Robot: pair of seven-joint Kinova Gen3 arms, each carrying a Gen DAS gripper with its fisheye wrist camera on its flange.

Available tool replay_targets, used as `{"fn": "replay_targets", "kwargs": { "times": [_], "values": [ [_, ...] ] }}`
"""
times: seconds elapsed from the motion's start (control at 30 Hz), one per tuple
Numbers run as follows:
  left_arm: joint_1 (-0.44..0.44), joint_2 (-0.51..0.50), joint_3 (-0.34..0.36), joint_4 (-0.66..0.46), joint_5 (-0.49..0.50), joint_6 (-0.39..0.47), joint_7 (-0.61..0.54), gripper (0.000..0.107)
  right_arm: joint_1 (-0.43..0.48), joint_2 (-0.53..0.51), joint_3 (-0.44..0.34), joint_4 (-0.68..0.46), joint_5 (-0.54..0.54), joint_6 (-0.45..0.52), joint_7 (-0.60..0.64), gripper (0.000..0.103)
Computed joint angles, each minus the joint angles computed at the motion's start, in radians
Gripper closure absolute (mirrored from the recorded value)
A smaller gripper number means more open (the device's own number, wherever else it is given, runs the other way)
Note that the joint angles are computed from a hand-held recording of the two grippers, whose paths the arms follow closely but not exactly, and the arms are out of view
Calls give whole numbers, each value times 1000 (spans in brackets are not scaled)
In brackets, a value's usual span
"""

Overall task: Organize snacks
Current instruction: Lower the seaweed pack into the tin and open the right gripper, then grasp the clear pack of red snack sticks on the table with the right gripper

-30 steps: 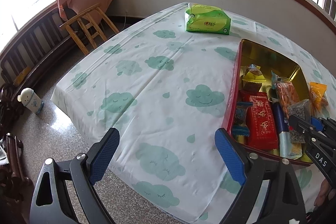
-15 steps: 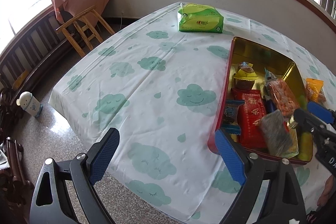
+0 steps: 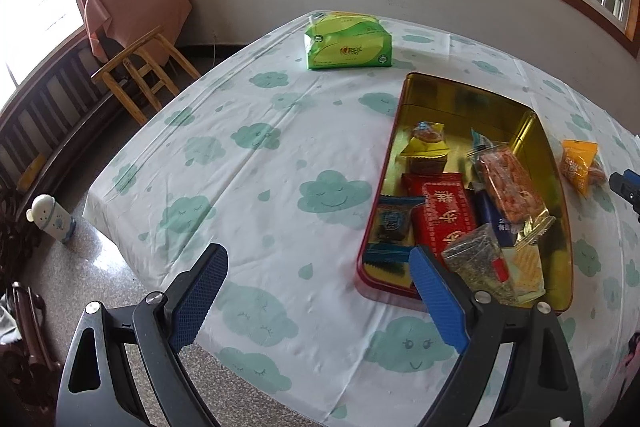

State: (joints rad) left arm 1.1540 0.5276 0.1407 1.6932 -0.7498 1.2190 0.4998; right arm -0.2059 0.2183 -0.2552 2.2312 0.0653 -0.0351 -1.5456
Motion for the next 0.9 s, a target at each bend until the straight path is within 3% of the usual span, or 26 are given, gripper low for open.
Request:
{"fn": "replay_targets", "kwargs": {
  "times": [0.3, 0.4, 0.53, 0.6, 0.7, 0.8, 0.9],
  "values": [
    [-15, -8, 2, -26, 3, -14, -45, 17, 394, 226, -320, -321, 104, 366, 366, 36],
    [-27, -12, 3, -31, 14, -25, -64, 17, 416, 294, -351, -433, 93, 488, 488, 35],
    [-47, -2, 2, -69, 24, -28, -132, 17, 349, 351, -290, -565, 39, 651, 649, 33],
    [-49, 9, -4, -98, 23, -17, -169, 17, 339, 383, -296, -610, 46, 716, 690, 33],
    [-58, 35, -12, -155, 25, -9, -237, 17, 328, 404, -300, -619, 76, 720, 705, 33],
    [-61, 62, -26, -208, 30, -10, -296, 17, 304, 402, -245, -599, 4, 686, 764, 36],
    [-59, 90, -43, -266, 23, -29, -353, 17, 342, 381, -251, -531, -52, 599, 790, 41]
  ]
}}
